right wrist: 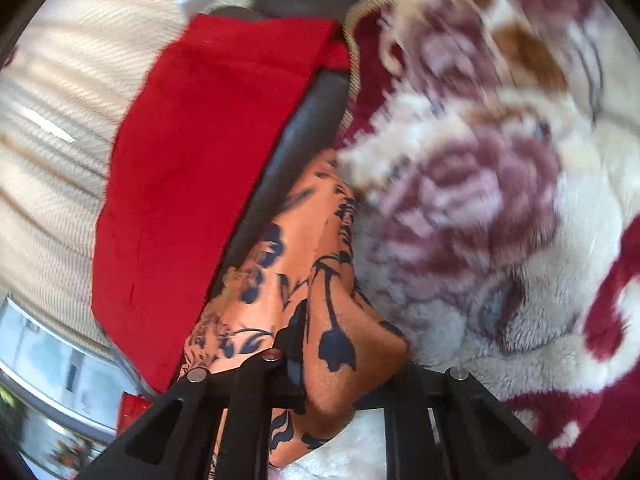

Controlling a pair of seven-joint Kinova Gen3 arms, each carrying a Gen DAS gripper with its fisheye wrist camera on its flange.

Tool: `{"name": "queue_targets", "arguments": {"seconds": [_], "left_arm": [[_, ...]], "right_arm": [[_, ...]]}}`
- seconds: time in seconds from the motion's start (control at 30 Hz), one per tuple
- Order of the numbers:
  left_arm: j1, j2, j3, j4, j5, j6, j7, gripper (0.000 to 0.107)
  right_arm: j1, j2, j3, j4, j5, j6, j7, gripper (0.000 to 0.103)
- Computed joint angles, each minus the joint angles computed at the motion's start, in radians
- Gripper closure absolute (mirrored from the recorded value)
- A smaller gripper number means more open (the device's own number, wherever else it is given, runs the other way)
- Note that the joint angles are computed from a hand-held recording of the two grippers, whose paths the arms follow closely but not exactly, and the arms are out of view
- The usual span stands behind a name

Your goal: Fold small clothes

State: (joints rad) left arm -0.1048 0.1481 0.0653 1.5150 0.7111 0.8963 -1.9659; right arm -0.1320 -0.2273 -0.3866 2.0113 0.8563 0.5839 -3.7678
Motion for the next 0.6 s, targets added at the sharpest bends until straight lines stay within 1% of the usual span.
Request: {"name": "queue_targets", "arguments": {"seconds": [0.03,0.07,0.1,0.13,0.17,0.2,0.23,0.27,0.3,0.37,0.4,0.43,0.47,0.5,0.53,0.57,0.6], "left_arm": [[0.001,-0.022,0.008,0.009,-0.024,-0.012,-0.001,0.087],[-0.017,-0.042,0.029,0.02,-0.033,-0.015,-0.003,0.087],[-0.021,-0.06,0.042,0.03,-0.057,-0.019,0.003,0.087],[-0.007,-0.07,0.043,0.032,-0.098,-0.026,0.025,0.087],[0.025,-0.081,0.026,0.043,-0.138,-0.044,0.037,0.087],[0.072,-0.085,-0.004,0.051,-0.179,-0.059,0.063,0.086],[0.118,-0.074,-0.036,0.046,-0.22,-0.057,0.096,0.085],[0.146,-0.062,-0.055,0.029,-0.26,-0.04,0.13,0.082],[0.156,-0.045,-0.056,0.009,-0.301,-0.017,0.169,0.079],[0.126,-0.034,-0.018,-0.005,-0.345,0.002,0.22,0.069],[0.123,-0.035,-0.01,-0.01,-0.376,0.001,0.253,0.065],[0.138,-0.046,-0.018,-0.001,-0.417,-0.015,0.285,0.055],[0.143,-0.054,-0.011,0.007,-0.453,-0.033,0.312,0.053],[0.147,-0.064,-0.007,0.015,-0.484,-0.054,0.33,0.052],[0.163,-0.069,-0.021,0.019,-0.501,-0.067,0.334,0.051],[0.16,-0.072,-0.02,0.019,-0.501,-0.065,0.332,0.048],[0.141,-0.072,-0.01,0.019,-0.485,-0.063,0.316,0.048]], "right_arm": [[0.027,-0.005,-0.046,-0.009,0.031,0.031,-0.019,0.09],[0.04,-0.004,-0.077,-0.022,0.045,0.068,-0.025,0.09],[0.043,-0.001,-0.089,-0.031,0.044,0.089,-0.017,0.09],[0.037,0.01,-0.083,-0.042,0.026,0.101,0.006,0.09],[0.013,0.026,-0.058,-0.057,-0.009,0.125,0.04,0.09],[-0.022,0.038,-0.015,-0.061,-0.049,0.133,0.073,0.09],[-0.055,0.049,0.032,-0.061,-0.09,0.125,0.105,0.09],[-0.082,0.049,0.078,-0.048,-0.131,0.101,0.129,0.09],[-0.093,0.05,0.117,-0.03,-0.171,0.06,0.136,0.087],[-0.085,0.017,0.149,0.013,-0.206,-0.021,0.108,0.085],[-0.063,0.006,0.144,0.026,-0.22,-0.053,0.104,0.083],[-0.027,-0.005,0.12,0.034,-0.23,-0.069,0.101,0.081],[0.003,-0.015,0.092,0.04,-0.225,-0.073,0.083,0.08],[0.024,-0.023,0.073,0.045,-0.219,-0.074,0.069,0.078],[0.045,-0.028,0.059,0.053,-0.216,-0.083,0.06,0.075],[0.063,-0.036,0.048,0.066,-0.215,-0.1,0.052,0.072],[0.088,-0.04,0.034,0.069,-0.227,-0.123,0.057,0.061]]}}
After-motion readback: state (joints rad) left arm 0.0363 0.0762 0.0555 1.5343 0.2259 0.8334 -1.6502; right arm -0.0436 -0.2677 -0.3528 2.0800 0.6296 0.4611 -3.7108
